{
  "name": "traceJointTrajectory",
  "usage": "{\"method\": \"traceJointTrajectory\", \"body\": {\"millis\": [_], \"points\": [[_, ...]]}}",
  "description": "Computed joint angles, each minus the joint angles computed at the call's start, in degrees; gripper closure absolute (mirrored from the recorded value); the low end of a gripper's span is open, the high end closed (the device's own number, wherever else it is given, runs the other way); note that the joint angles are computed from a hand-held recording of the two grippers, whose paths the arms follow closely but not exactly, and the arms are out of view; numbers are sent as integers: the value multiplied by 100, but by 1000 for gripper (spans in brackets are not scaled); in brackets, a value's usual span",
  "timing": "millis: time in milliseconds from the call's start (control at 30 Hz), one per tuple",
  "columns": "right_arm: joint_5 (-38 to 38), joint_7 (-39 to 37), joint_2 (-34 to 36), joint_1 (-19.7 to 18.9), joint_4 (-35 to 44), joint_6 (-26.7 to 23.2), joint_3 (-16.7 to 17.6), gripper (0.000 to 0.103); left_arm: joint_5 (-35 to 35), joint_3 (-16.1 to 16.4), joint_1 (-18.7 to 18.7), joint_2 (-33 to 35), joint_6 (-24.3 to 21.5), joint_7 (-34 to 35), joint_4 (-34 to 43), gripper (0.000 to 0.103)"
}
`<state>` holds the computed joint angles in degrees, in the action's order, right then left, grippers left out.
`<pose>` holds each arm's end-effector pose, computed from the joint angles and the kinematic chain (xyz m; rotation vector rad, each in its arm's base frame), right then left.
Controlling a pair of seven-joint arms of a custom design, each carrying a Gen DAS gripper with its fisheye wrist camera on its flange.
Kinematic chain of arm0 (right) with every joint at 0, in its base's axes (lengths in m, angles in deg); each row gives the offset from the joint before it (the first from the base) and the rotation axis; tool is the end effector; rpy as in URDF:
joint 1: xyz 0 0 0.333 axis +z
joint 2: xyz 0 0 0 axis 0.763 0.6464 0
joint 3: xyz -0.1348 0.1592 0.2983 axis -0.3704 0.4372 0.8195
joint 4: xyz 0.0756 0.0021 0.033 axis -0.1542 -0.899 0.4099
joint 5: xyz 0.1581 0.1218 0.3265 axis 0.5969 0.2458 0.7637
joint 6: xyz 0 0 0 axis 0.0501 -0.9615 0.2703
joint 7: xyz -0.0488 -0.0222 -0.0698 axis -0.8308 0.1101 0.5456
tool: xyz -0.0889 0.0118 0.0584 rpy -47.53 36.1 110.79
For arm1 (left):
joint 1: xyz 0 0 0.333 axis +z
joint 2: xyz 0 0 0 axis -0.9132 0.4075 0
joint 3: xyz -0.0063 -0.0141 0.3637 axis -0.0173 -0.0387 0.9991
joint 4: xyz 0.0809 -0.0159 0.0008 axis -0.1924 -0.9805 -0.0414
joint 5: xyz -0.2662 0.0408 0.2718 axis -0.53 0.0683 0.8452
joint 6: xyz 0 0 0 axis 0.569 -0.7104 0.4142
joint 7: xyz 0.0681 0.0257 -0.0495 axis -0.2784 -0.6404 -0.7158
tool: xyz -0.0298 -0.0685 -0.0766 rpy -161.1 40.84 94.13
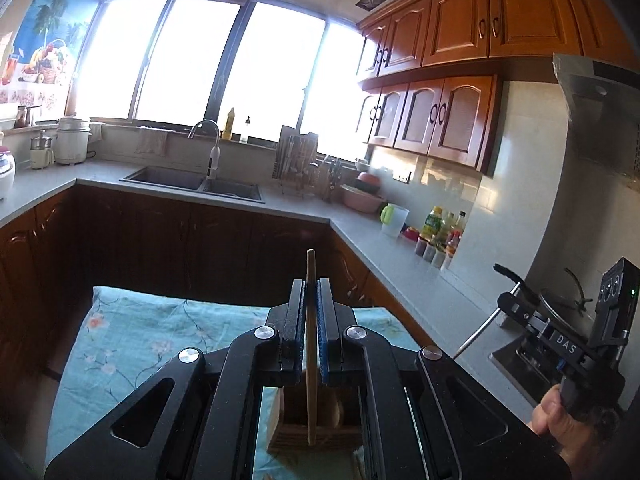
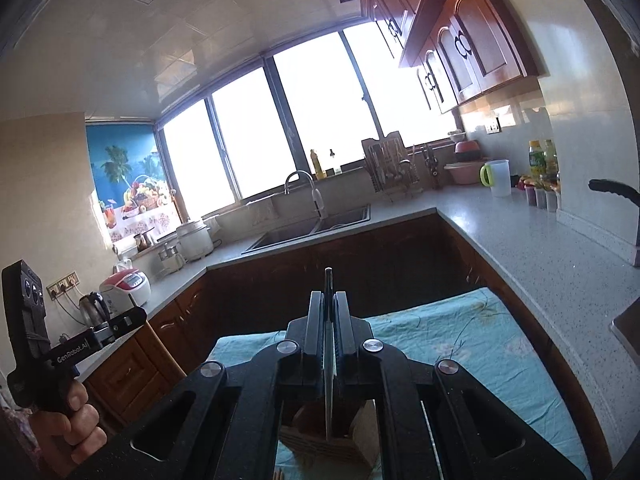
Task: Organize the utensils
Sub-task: 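Lift both chopsticks and carry them over the wooden utensil holder, then open the left tool to drop its chopstick in the holder while the right tool releases its chopstick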
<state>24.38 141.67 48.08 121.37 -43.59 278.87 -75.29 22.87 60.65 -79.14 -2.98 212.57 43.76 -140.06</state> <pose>0.4942 0.4099 0.6420 -1.4688 1.1082 -0.4839 0.4732 -0.3111 0.6722 -1.6422 1.2583 -1.2455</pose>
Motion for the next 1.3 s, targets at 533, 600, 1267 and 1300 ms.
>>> {"method": "traceJointTrajectory", "body": {"millis": [533, 600, 1267, 1300], "points": [[-738, 1003, 805, -841, 190, -312, 576, 99, 821, 313, -181, 773, -18, -1324, -183, 98], [-872, 1130, 833, -964, 180, -454, 690, 99, 687, 343, -195, 827, 77, -1163, -199, 98], [-2029, 2165, 500, -2091, -163, -459, 1815, 62, 245, 318, -220, 447, 21, -861, -565, 51], [-2043, 2185, 434, -2105, -279, -350, 1852, 47, 187, 294, -211, 378, -10, -861, -653, 49]]}}
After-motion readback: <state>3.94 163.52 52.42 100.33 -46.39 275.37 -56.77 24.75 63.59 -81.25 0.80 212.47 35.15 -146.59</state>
